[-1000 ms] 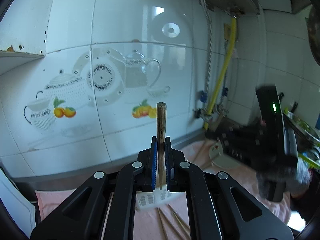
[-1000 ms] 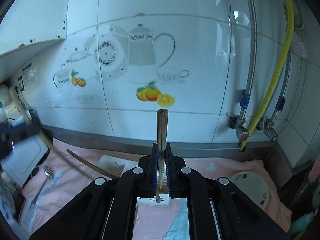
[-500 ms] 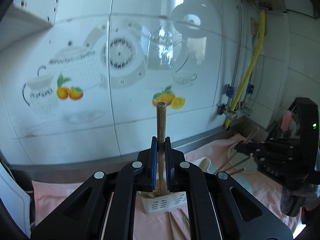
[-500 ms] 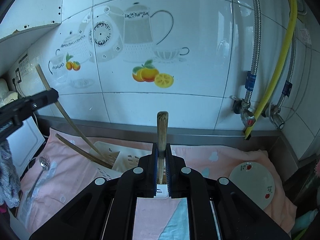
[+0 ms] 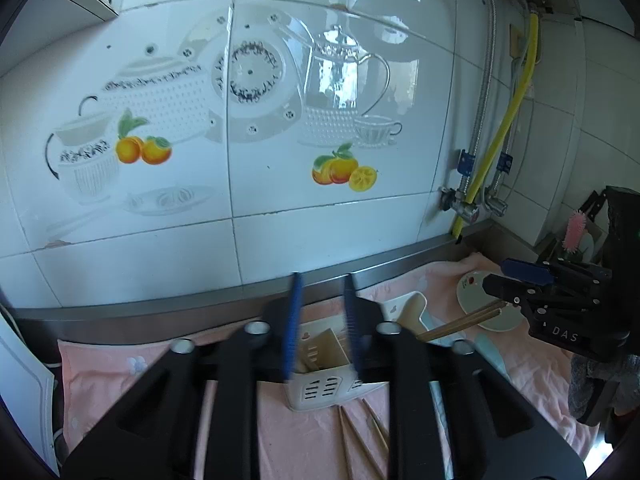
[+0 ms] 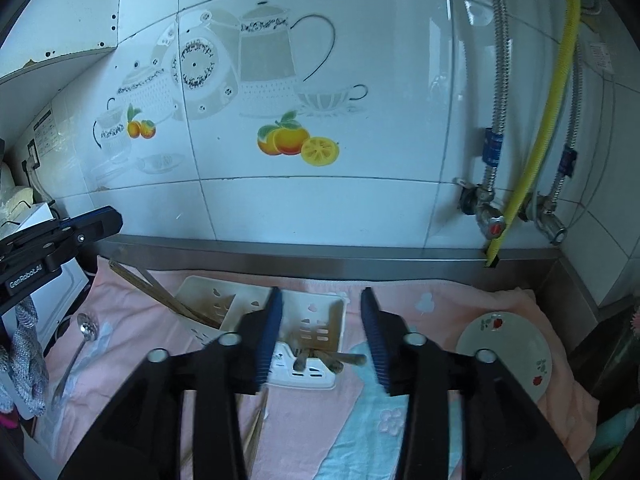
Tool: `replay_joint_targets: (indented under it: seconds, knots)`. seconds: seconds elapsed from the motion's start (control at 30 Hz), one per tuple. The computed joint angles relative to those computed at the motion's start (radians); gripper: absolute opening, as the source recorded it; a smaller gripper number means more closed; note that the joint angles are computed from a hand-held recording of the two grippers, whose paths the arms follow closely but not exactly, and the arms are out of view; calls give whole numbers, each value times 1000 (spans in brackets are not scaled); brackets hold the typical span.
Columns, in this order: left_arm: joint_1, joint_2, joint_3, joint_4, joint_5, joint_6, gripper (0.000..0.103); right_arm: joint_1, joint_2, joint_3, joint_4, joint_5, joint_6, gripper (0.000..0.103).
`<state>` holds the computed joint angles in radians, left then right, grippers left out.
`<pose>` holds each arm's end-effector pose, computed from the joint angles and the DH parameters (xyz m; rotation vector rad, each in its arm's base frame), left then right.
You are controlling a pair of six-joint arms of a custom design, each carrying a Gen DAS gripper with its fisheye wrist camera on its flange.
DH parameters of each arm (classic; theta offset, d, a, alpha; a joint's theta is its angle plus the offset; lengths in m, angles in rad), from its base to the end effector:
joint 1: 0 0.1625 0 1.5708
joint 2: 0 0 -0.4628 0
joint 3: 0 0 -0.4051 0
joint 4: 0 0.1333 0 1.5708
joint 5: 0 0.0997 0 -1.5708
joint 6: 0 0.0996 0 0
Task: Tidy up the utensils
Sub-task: 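Open both tools to drop the chopsticks into the white holder, then move the right tool to a loose chopstick and close on it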
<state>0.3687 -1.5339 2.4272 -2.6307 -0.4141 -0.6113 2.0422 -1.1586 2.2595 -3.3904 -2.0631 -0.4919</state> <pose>-0.2698 -0.3449 0.2864 0.5344 2.1750 -1.2648 0.3046 -0.4078 0.2249 0.9474 -2.3209 0.9311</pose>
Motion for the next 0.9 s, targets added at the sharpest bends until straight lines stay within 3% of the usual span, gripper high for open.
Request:
replay_joint_targets:
  seconds: [0.03,0.13,0.17,0.23,0.3,0.37,0.63,0.8,0.9]
  knots:
    - [-13,-11,8,14,12,-17,42,1,-4,5,-3,-1,1,47]
    - [-47,-45,30,36,19,-44,53,9,-12,20,-37,-11,-8,65]
    - [-58,-57,35,59,23,-61,65,13,-16,29,-54,-16,-14,70]
    - [-86,-83,44,147,48,-132,74,15,-30,42,-60,-14,-11,79]
    - [-122,-117,59,223,61,-181,79,18,-42,57,-74,-14,-13,81]
    - [-166,-163,67,384,83,-300,90,26,-48,77,-102,-30,-18,91]
    - [-314,-323,83,900,54,-727,98,41,-73,171,-230,-70,-49,95]
    - [-406,-371,77,1234,-26,-1023,98,31,-97,252,-287,-48,-28,96]
    - [-458,-377,85,1351,-79,-1133,98,30,-98,299,-321,-47,-13,96]
